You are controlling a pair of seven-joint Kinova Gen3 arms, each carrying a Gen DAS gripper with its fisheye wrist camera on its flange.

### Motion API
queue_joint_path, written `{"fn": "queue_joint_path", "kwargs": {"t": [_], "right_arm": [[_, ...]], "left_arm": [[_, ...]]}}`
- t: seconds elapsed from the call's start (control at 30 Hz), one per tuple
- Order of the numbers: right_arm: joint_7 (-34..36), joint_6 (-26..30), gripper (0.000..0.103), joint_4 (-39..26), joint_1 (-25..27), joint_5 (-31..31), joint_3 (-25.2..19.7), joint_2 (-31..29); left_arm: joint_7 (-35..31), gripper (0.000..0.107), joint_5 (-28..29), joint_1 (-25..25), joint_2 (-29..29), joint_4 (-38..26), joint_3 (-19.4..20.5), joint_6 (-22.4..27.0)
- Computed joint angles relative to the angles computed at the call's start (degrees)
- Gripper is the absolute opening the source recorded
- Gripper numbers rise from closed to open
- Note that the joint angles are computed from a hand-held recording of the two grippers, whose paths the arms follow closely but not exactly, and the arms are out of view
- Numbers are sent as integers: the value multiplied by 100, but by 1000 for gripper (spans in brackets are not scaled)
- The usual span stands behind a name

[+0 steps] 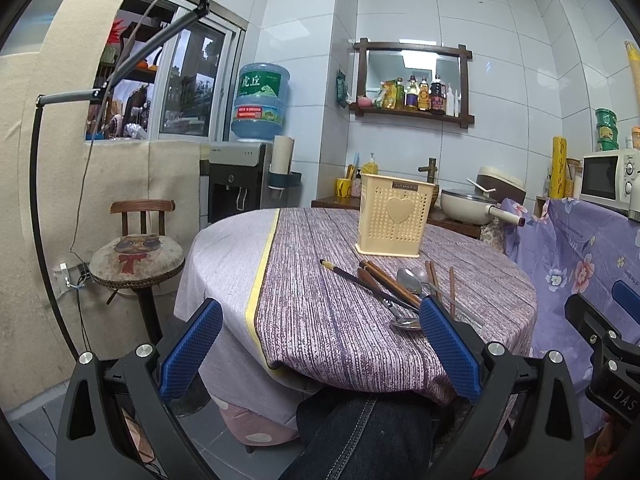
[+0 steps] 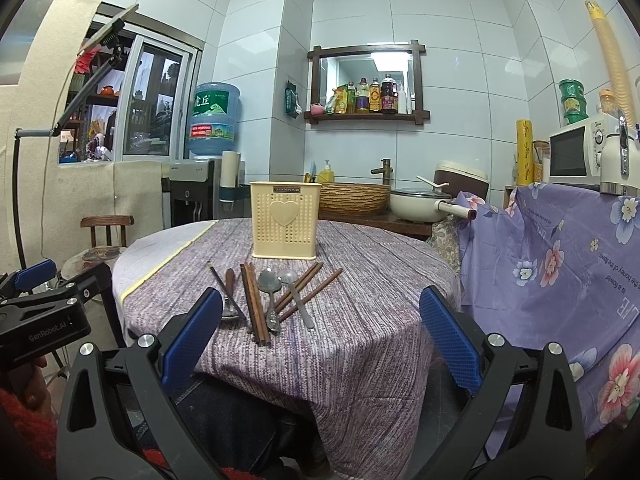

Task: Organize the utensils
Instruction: 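Move the right tool toward the chopsticks while the left tool approaches the yellow-banded brush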

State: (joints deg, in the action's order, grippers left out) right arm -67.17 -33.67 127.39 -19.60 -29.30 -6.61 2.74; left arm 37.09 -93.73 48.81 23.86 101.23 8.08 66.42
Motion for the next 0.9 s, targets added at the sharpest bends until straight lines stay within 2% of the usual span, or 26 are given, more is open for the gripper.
{"fn": "queue_joint_path", "kwargs": {"t": [0.03,0.17,0.23,0.33,0.5,0.57,0.63,0.73,0.83,0.9], "right_arm": [[188,19,97,-53,-29,-186,7,44],[792,389,97,-382,-76,-772,122,170],[1191,673,97,-606,-101,-1106,233,244],[1480,1297,97,-1009,-84,-1223,486,406],[1374,2237,97,-1671,-900,-974,1772,720],[1600,2622,97,-1971,-1261,-1140,2303,879],[1959,3080,97,-2294,-1582,-1506,2833,1045],[1799,3779,97,-2830,-1932,-1517,3551,1389],[1100,4478,97,-3420,-1769,-1036,3680,1700],[634,4944,97,-3885,-1339,-651,3352,1903]], "left_arm": [[-71,98,82,13,49,-80,-56,-64],[-871,98,762,337,-12,-453,-767,-492],[-1305,98,1012,116,-31,-610,-660,-612],[-1852,98,1274,-589,-59,-779,10,-615],[-2706,97,1860,-1903,-242,-955,935,-1304],[-2994,93,2205,-2434,-331,-1022,1228,-1751],[-3407,84,2671,-2965,-361,-1144,1513,-2181],[-4107,70,3370,-3761,-182,-1541,2072,-2552],[-4806,60,3801,-4419,216,-2164,2868,-2296],[-5272,55,3753,-4627,556,-2678,3363,-1830]]}}
